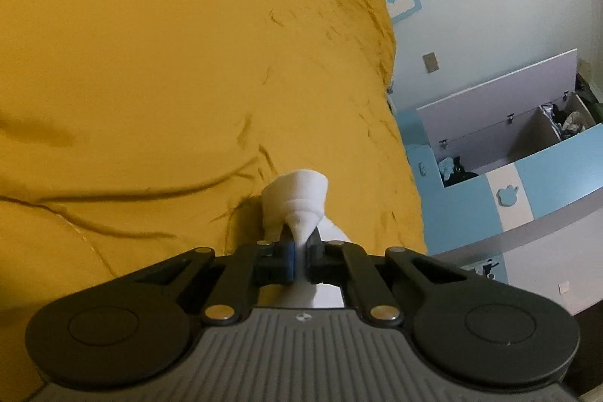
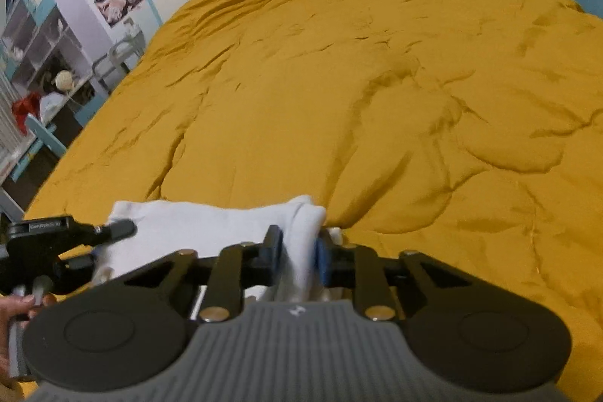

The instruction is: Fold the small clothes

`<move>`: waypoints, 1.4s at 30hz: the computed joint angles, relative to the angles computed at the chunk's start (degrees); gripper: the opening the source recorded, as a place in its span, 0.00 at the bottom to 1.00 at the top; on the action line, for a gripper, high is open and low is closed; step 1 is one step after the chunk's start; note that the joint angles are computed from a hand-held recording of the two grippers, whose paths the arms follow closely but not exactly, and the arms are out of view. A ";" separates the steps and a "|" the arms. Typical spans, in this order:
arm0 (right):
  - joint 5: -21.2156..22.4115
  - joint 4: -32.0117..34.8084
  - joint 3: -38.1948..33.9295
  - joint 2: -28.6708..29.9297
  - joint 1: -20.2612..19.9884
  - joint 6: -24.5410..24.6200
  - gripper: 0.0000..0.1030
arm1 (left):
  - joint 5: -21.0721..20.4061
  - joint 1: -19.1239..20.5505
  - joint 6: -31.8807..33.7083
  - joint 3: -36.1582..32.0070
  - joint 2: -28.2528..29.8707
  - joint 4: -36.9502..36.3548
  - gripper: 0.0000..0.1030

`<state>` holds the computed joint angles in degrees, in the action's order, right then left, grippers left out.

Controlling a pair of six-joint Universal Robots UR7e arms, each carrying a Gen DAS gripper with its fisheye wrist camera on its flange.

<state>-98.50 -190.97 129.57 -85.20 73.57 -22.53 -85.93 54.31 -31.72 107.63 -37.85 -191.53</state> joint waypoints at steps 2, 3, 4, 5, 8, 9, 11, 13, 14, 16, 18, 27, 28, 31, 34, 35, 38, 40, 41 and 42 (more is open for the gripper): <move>2.19 -3.08 0.73 -0.07 0.27 -2.11 0.06 | -1.79 0.45 0.52 0.52 0.09 -4.11 0.05; 2.56 -4.88 0.86 0.30 0.56 -2.73 0.06 | -1.73 0.39 1.36 0.70 0.01 -5.19 0.05; 1.88 -5.75 0.55 1.01 0.87 -3.33 0.06 | -1.17 0.36 2.24 0.45 -0.09 -4.42 0.05; 0.18 -5.31 -0.35 1.99 1.26 -3.92 0.06 | 0.01 0.32 2.98 0.02 -0.01 -2.97 0.05; -3.47 -2.54 -2.96 5.17 0.63 -4.40 0.06 | 4.26 0.60 3.86 -1.51 0.97 2.83 0.05; -3.23 -1.44 -3.54 5.63 -0.09 -4.05 0.06 | 4.22 1.00 3.35 -1.65 1.17 3.61 0.05; -1.27 0.18 -3.85 4.91 -1.31 -1.74 0.12 | 3.09 1.61 2.34 -1.56 1.25 3.52 0.08; 1.12 1.95 -3.70 2.82 -2.14 0.08 0.20 | 2.62 1.33 2.11 -1.41 0.38 4.64 0.13; 2.25 2.72 -2.76 0.79 -2.44 0.93 0.27 | 2.53 1.08 2.22 -0.83 -0.50 4.89 0.14; 5.85 6.33 0.17 -5.21 -3.47 1.27 0.29 | 3.50 -0.42 2.62 1.83 -3.54 5.26 0.20; 9.98 10.90 4.61 -13.03 -5.10 0.54 0.29 | 3.47 -1.96 2.35 6.44 -7.35 4.06 0.26; 17.87 31.13 20.81 -44.69 -17.14 -3.11 0.34 | 0.55 -11.54 -14.69 30.41 -23.57 3.32 0.32; 18.98 32.27 21.76 -46.46 -18.32 -3.42 0.34 | -1.19 -11.97 -15.74 31.12 -23.85 4.21 0.32; 20.18 32.77 24.20 -49.18 -19.14 -3.32 0.34 | -3.04 -13.68 -17.68 32.54 -23.15 4.02 0.40; 19.58 31.75 24.51 -48.13 -18.32 -2.30 0.36 | -4.68 -13.35 -18.19 31.94 -21.51 5.25 0.40; 18.51 30.28 24.36 -46.86 -17.22 -1.85 0.36 | -4.40 -13.43 -18.55 31.86 -20.82 4.25 0.40; 17.19 30.58 24.40 -47.84 -16.76 -3.22 0.30 | -3.78 -13.52 -17.40 32.23 -19.55 0.20 0.40; 15.00 28.86 24.64 -47.02 -15.28 -2.88 0.20 | -5.06 -12.65 -17.53 31.97 -18.85 -1.76 0.34; 14.89 28.58 24.86 -47.28 -15.33 -2.87 0.15 | -4.92 -13.07 -18.13 32.22 -18.65 -2.33 0.28; 14.78 28.16 25.06 -47.65 -15.37 -2.77 0.11 | -4.49 -13.23 -18.33 32.44 -18.67 -2.78 0.20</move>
